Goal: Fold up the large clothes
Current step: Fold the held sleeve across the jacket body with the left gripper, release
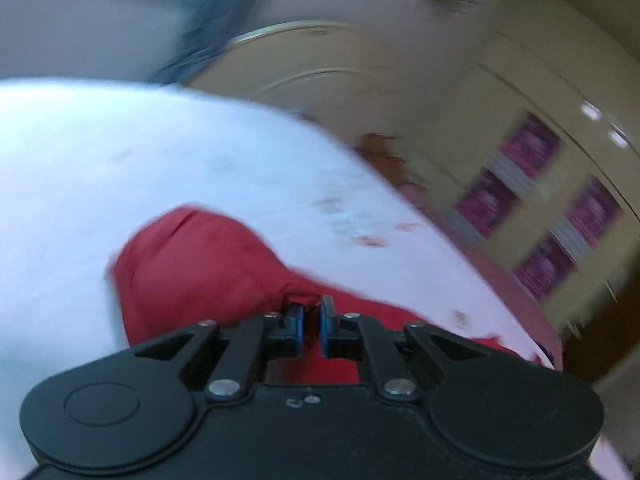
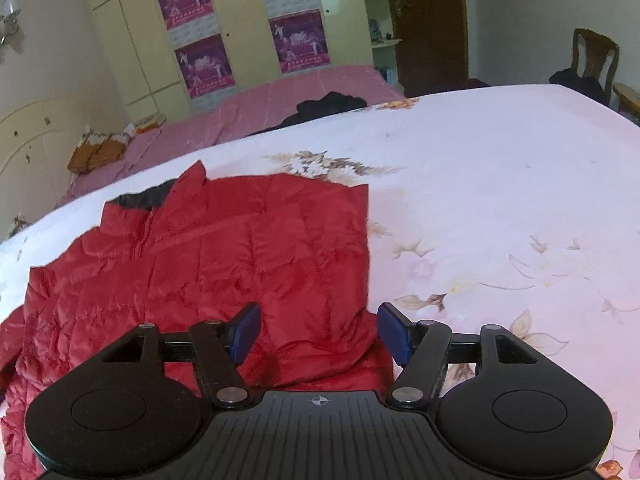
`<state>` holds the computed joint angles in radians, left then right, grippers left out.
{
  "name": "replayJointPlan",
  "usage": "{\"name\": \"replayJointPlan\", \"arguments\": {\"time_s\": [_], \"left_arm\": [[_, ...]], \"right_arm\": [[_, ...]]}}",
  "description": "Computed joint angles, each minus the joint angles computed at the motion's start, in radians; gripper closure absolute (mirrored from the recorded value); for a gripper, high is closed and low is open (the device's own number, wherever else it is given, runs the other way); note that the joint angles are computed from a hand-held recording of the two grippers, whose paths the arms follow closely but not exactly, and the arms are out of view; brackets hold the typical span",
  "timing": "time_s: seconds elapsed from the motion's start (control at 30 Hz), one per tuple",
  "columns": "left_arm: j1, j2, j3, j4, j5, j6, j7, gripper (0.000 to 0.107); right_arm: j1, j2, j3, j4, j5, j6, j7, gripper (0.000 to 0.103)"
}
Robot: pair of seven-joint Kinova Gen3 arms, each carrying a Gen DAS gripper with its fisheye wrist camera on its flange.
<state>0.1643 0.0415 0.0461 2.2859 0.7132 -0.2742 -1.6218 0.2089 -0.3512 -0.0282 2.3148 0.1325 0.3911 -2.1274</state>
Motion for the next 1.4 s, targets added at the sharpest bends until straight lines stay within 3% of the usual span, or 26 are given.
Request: {"name": "replayJointPlan", "arguments": {"time_s": [0.07, 0.13, 0.2, 0.3, 0.37, 0.5, 0.63, 0.73, 0.77, 0.83, 0.93, 0.97, 1.03, 1.1, 1.13, 1.23, 1.3, 1.4], "left_arm": [[0.081, 0.012, -0.013, -0.047, -0.017, -0.001, -0.081, 0.1], [0.116, 0.036, 0.016, -0.1, -0.016, 0.016, -0.163, 0.1], [0.149, 0.069, 0.05, -0.163, -0.042, 0.057, -0.208, 0.1], [0.266, 0.133, 0.003, -0.272, -0.051, 0.168, -0.291, 0.1], [0.283, 0.184, 0.026, -0.344, -0.091, 0.25, -0.298, 0.1], [0.268, 0.291, 0.137, -0.484, -0.197, 0.412, -0.321, 0.1], [0.429, 0.374, 0.033, -0.607, -0.345, 0.53, -0.217, 0.1], [0.552, 0.425, -0.06, -0.683, -0.467, 0.602, -0.115, 0.079], [0.567, 0.434, -0.06, -0.688, -0.495, 0.595, -0.108, 0.073], [0.6, 0.427, -0.053, -0.671, -0.555, 0.572, -0.089, 0.072], [0.615, 0.44, -0.034, -0.663, -0.601, 0.532, -0.077, 0.048], [0.654, 0.433, -0.062, -0.654, -0.639, 0.516, -0.04, 0.039], [0.695, 0.441, -0.093, -0.652, -0.713, 0.495, 0.016, 0.043], [0.663, 0.439, -0.062, -0.64, -0.73, 0.478, 0.074, 0.06], [0.619, 0.429, -0.023, -0.622, -0.714, 0.468, 0.099, 0.062], [0.48, 0.37, 0.091, -0.528, -0.623, 0.411, 0.084, 0.06], [0.387, 0.32, 0.158, -0.466, -0.542, 0.399, 0.038, 0.04], [0.25, 0.249, 0.242, -0.347, -0.507, 0.311, 0.038, 0.058]], "right_arm": [[-0.009, -0.007, 0.014, 0.001, -0.012, 0.001, 0.007, 0.039], [-0.028, -0.01, 0.035, -0.001, -0.031, -0.002, 0.025, 0.039], [-0.034, -0.012, 0.042, -0.002, -0.043, -0.01, 0.034, 0.039], [-0.06, -0.023, 0.079, -0.005, -0.076, -0.014, 0.066, 0.039], [-0.083, -0.034, 0.108, -0.008, -0.102, -0.011, 0.095, 0.039], [-0.12, -0.058, 0.155, -0.012, -0.155, 0.005, 0.148, 0.039], [-0.125, -0.072, 0.176, -0.011, -0.189, 0.016, 0.179, 0.039], [-0.142, -0.082, 0.222, -0.011, -0.216, 0.034, 0.219, 0.039], [-0.154, -0.089, 0.248, -0.01, -0.23, 0.042, 0.238, 0.039], [-0.158, -0.1, 0.278, -0.007, -0.249, 0.051, 0.268, 0.039], [-0.135, -0.104, 0.289, -0.006, -0.261, 0.06, 0.286, 0.038], [-0.135, -0.108, 0.301, -0.006, -0.269, 0.063, 0.295, 0.03], [-0.115, -0.117, 0.292, 0.004, -0.272, 0.051, 0.298, 0.02], [-0.129, -0.127, 0.309, 0.006, -0.281, 0.05, 0.32, 0.02], [-0.137, -0.132, 0.314, 0.008, -0.286, 0.046, 0.33, 0.02], [-0.147, -0.128, 0.286, -0.002, -0.28, 0.048, 0.351, 0.021], [-0.166, -0.122, 0.256, -0.005, -0.274, 0.033, 0.371, 0.021], [-0.227, -0.097, 0.209, -0.01, -0.276, -0.005, 0.402, 0.026]]}}
